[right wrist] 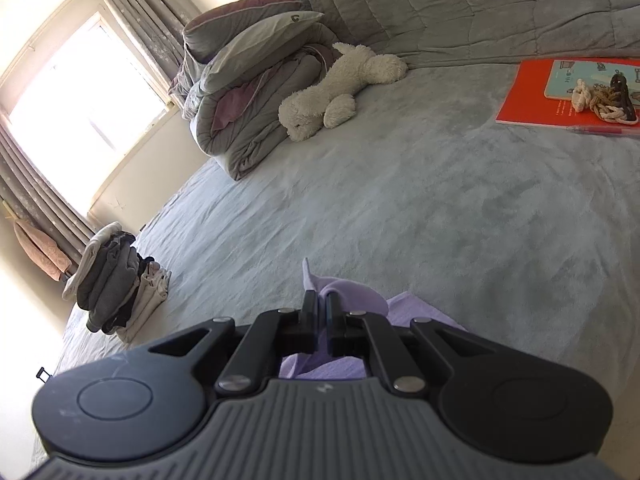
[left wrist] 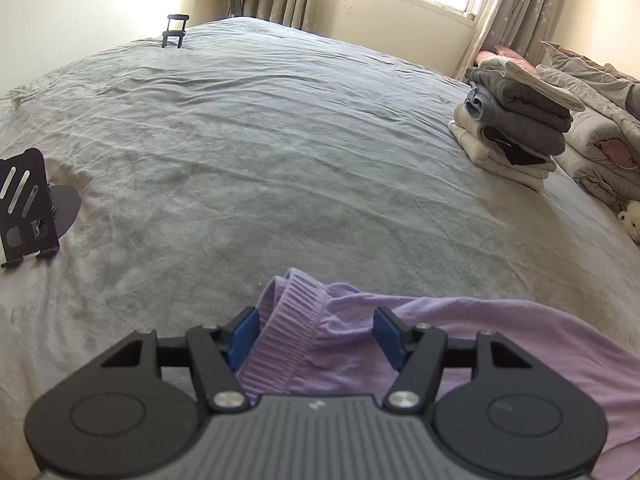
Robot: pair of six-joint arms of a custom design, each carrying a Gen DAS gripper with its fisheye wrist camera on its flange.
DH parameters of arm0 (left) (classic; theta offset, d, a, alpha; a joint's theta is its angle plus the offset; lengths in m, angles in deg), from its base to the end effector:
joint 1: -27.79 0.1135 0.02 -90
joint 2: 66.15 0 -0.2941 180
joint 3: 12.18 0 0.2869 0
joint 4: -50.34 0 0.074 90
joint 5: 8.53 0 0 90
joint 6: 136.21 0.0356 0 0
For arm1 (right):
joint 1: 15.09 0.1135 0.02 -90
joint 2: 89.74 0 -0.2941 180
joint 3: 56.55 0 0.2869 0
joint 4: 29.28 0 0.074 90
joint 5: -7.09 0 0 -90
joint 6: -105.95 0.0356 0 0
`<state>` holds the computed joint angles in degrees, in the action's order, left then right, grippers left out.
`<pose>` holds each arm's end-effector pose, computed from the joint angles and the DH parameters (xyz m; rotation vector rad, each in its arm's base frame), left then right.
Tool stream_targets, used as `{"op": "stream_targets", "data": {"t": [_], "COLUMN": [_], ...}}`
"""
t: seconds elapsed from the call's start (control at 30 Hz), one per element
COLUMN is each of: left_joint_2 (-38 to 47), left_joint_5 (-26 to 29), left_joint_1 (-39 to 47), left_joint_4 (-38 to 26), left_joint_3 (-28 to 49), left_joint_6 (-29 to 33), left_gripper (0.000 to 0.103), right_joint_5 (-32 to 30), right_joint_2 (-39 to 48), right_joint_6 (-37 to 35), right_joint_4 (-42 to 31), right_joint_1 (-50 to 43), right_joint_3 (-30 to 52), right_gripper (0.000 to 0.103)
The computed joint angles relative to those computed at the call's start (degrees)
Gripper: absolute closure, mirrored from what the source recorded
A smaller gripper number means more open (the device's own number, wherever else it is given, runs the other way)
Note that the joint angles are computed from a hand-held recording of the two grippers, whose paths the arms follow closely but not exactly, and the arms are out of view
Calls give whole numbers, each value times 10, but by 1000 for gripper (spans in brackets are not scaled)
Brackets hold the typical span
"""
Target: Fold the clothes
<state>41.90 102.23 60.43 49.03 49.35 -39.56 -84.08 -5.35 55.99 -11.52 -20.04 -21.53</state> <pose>0.3273 0.1946 0.1054 -0.3640 2.3101 -0.1000 0.2705 -0.0227 0.1310 0.8099 1.9878 0.3824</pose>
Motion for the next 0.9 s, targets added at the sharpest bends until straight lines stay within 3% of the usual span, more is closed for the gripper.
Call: {"op": "stream_targets", "data": {"t": [0.17, 0.23, 0.33, 0.43, 0.57, 0.63, 0.73, 0.83, 0.9], "left_joint_2": [-1, -3, -5, -20, -62, -82, -99, -91, -88], "left_joint_5": [-23, -24, -18, 2, 12, 10, 14, 18, 15], "left_joint_1": [-10, -11, -6, -1, -12, -24, -50, -78, -89], "left_joint_4": [5, 5, 1, -1, 29, 50, 67, 45, 45], "left_joint_3": [-5, -4, -3, -10, -47, -72, -102, -106, -110], "left_joint_6": [11, 5, -5, -13, -5, 5, 31, 60, 70], "left_gripper": [39, 37, 28, 24, 15, 12, 9, 9, 9], "right_joint_5": [14, 29, 28, 57, 27, 20, 40, 29, 15], "right_joint_2": [38, 31, 17, 2, 0, 20, 79, 125, 144], "right_joint_6": [6, 17, 31, 36, 1, -9, -25, -77, -73], "right_joint_4": [-125, -120, -133, -153, -115, -90, -53, -42, -43], "right_joint_1": [-5, -2, -5, 13, 89, 138, 216, 270, 286], "right_joint_3": [63, 53, 46, 46, 30, 27, 41, 73, 89], "right_gripper": [98, 87, 86, 84, 78, 63, 62, 62, 62]}}
